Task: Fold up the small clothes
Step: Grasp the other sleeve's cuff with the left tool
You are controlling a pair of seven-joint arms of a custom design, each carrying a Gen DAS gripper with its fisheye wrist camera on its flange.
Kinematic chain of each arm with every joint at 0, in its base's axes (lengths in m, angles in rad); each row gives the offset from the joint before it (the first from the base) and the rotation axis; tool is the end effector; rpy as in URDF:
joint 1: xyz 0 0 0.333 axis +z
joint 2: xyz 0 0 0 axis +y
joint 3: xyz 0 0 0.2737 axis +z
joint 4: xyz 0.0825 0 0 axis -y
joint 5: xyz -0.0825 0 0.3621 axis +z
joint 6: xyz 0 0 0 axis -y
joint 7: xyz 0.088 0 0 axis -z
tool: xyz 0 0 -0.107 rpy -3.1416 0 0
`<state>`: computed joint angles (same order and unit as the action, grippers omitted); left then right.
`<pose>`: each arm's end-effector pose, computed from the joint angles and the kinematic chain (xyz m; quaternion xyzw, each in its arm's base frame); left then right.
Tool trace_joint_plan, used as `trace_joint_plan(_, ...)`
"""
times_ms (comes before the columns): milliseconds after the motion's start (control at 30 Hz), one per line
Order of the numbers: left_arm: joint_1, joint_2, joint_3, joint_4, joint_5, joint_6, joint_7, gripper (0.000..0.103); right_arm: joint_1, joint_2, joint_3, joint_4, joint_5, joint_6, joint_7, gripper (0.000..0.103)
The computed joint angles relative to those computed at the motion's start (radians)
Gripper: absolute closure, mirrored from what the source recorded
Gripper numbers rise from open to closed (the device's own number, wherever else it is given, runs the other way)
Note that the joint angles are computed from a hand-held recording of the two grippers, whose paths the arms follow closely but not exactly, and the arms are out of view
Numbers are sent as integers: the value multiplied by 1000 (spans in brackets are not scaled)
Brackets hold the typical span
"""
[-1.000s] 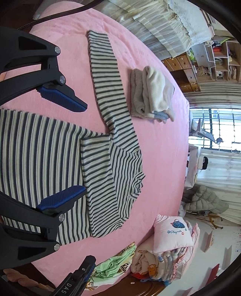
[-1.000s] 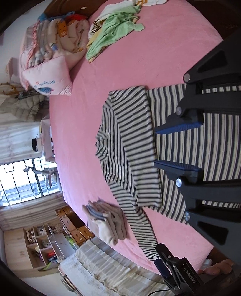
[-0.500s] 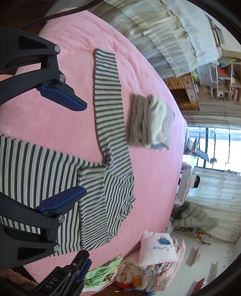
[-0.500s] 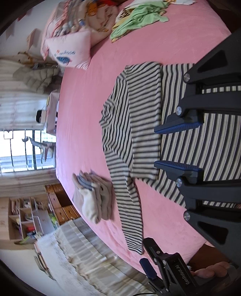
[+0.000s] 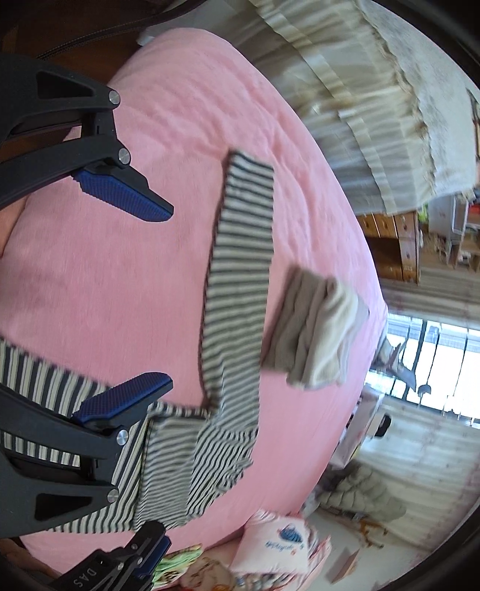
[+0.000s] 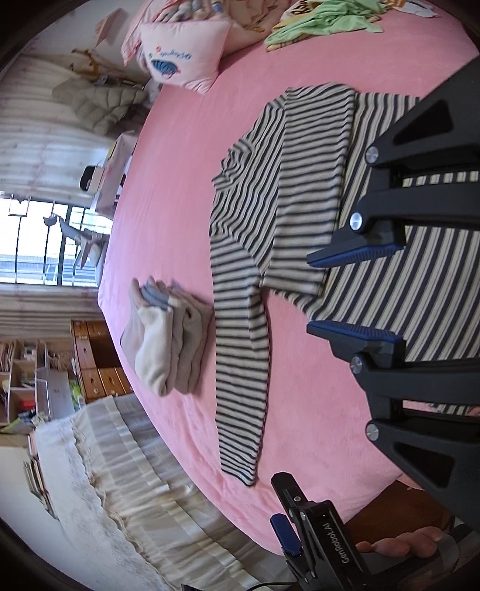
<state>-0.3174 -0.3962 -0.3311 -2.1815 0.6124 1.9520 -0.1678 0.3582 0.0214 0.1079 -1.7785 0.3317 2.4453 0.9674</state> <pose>0.3750 -0.2544 0.5362 -0.8852 0.3038 -0.1930 0.2949 0.5310 0.2669 0.5706 -0.8844 0.3162 -0.1427 0.3123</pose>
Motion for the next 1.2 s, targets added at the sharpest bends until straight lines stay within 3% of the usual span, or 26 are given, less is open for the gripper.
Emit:
trace_joint_plan(300, 46, -239, 80, -285, -65, 47, -91, 20, 53, 121, 24, 107, -28, 7, -1, 73)
trace_joint_plan(500, 110, -345, 138, -447, -77, 152, -122, 20, 103, 238, 34, 204, -43, 5, -8, 72)
trace_joint_plan(700, 201, -379, 193, -605, -60, 432, -162, 25, 153, 391, 27, 364, -60, -47, 21, 72)
trace_joint_plan(800, 270, -339, 210, -665, -46, 632, -194, 28, 170, 477, 20, 472, -62, -110, 59, 72)
trace_joint_plan(933, 385, -233, 186, -685, -17, 857, -255, 38, 185, 559, 10, 570, -68, -160, 96, 72)
trace_joint_plan(1133, 564, -100, 78, -624, 95, 987, -373, 40, 194, 634, -6, 655, -87, -184, 120, 72)
trace_joint_plan(1200, 588, -80, 72, -606, 133, 1000, -393, 45, 200, 672, -14, 707, -99, -196, 137, 72)
